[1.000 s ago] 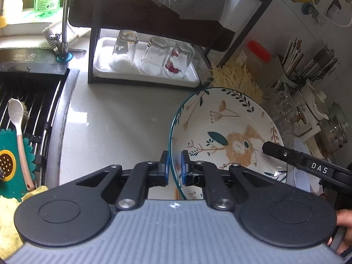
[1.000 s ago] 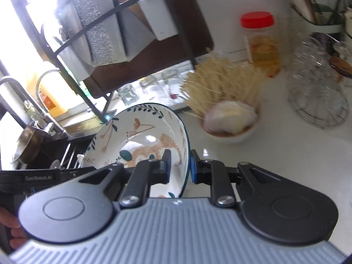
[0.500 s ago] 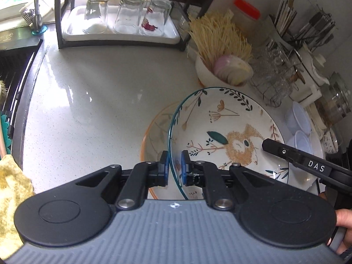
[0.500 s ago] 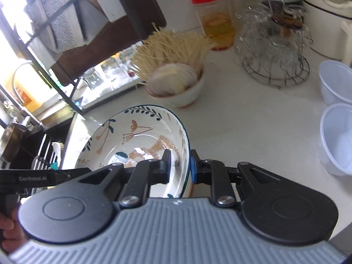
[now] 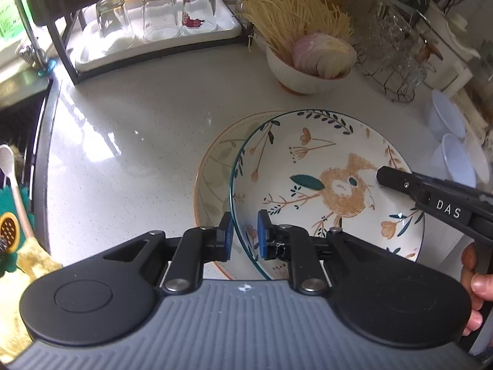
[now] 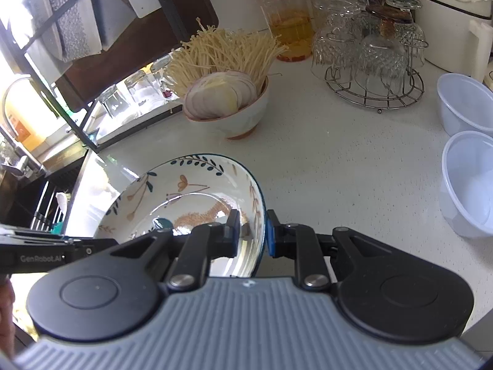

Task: Organize plates and bowls
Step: 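Lift the rabbit-print plate and carry it over the stacked white plates, then lower the rabbit-print plate onto the stack and open the grippers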

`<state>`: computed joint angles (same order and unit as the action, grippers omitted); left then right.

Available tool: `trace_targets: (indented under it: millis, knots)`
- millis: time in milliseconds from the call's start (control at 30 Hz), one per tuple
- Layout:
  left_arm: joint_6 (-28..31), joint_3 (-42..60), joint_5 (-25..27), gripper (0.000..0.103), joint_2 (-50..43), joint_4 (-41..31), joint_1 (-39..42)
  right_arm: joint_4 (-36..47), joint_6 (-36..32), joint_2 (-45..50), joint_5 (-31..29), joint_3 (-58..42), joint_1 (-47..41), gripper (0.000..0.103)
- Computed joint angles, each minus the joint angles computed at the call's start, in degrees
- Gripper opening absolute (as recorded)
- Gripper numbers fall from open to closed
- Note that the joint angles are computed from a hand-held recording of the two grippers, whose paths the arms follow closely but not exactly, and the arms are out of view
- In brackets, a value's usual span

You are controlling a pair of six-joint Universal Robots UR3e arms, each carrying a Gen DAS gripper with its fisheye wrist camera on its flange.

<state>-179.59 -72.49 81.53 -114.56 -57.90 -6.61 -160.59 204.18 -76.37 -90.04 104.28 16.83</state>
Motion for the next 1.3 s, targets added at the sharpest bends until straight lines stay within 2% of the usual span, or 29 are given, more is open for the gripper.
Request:
trace_targets:
  millis: [333,500,600,867,1300]
  knots:
    - [2.2,5.3,5.7,0.02,-2.3,-5.6,-2.3,-1.3,-0.3,1.8,-0.6,-0.7,1.3,0.02]
    - [2.4,5.6,4.0,0.02,-1.9,-5.3,-1.8,-0.6,-0.7,2.8,0.4,-1.7,1.4,0.021]
    - [2.2,6.0,4.6,0.02,-2.0,-4.8,-2.5,-1.0,-1.5,3.2,-0.9,-1.9,2.3,0.021]
    - [0.2,2.8,3.3,0.02,1.5,-1.2,-2.9,-1.4,-0.9,1.4,1.9,-1.5,0.8,0.023]
    - [-6.6,2.5,2.2,0.02,9.1,3.2,-5.5,0.1,-5.1,-11.6,5.3,-0.3,-3.3,0.023]
